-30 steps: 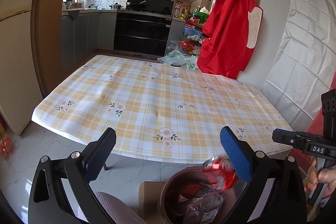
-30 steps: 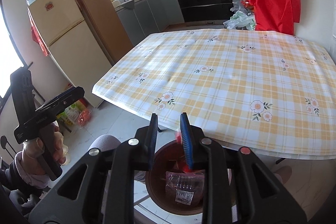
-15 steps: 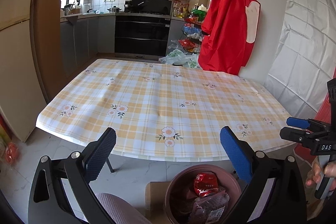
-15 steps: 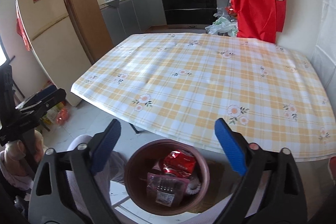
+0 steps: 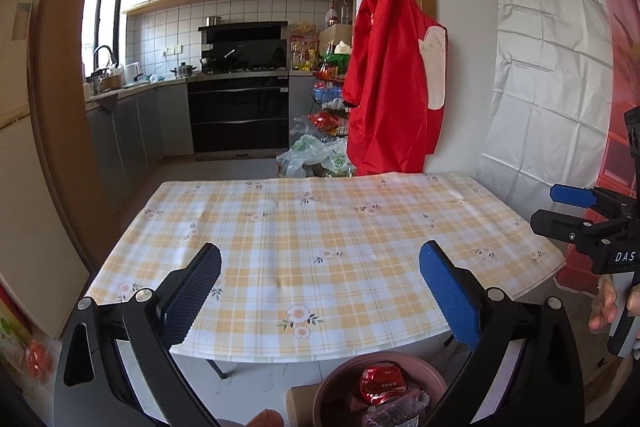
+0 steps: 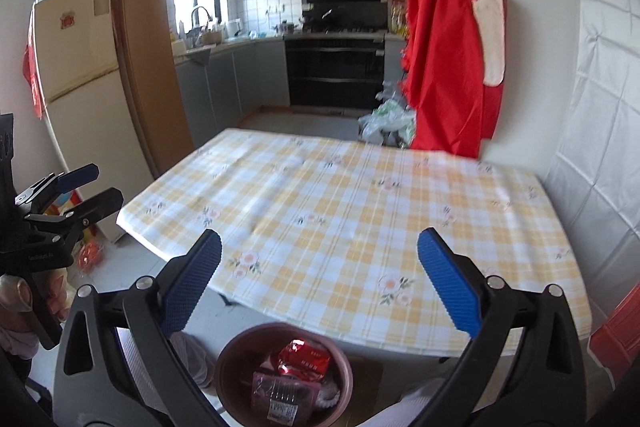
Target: Collect trash
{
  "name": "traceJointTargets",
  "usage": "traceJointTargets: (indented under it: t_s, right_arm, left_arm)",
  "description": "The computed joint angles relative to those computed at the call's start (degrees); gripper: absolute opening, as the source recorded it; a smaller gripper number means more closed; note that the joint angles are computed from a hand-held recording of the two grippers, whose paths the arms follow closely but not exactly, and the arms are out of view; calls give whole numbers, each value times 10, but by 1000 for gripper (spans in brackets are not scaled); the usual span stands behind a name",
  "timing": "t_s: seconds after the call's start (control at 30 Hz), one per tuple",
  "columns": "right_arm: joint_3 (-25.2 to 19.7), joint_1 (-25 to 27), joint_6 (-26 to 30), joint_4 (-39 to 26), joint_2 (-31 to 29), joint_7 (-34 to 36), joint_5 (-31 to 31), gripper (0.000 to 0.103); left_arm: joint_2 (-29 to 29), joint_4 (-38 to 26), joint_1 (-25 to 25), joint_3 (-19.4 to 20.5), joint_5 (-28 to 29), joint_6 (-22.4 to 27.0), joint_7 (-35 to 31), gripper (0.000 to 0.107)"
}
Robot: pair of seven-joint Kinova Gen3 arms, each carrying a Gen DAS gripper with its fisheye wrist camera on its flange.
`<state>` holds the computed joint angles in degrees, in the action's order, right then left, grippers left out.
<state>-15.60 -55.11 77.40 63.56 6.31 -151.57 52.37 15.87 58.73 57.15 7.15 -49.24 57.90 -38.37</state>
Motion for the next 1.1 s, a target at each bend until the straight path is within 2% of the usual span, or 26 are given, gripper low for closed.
traceJointTargets:
  t_s: [0.2, 0.33, 0.53, 1.1]
  right_arm:
    - [-6, -33, 49, -38, 1, -1, 60, 97]
    - [-6, -52, 75, -55, 5, -1, 87, 97]
    - [-2, -67, 90, -63, 6, -2, 97, 97]
    - [5, -77, 101, -72, 12, -1, 101, 97]
  left_arm:
    - [27, -85, 30, -11, -18, 29, -51, 97]
    - [34, -110, 60, -31, -37, 41, -49, 97]
    - [28, -117, 52, -29, 1, 37, -60, 97]
    - [35, -127, 65, -39, -5, 54, -72, 97]
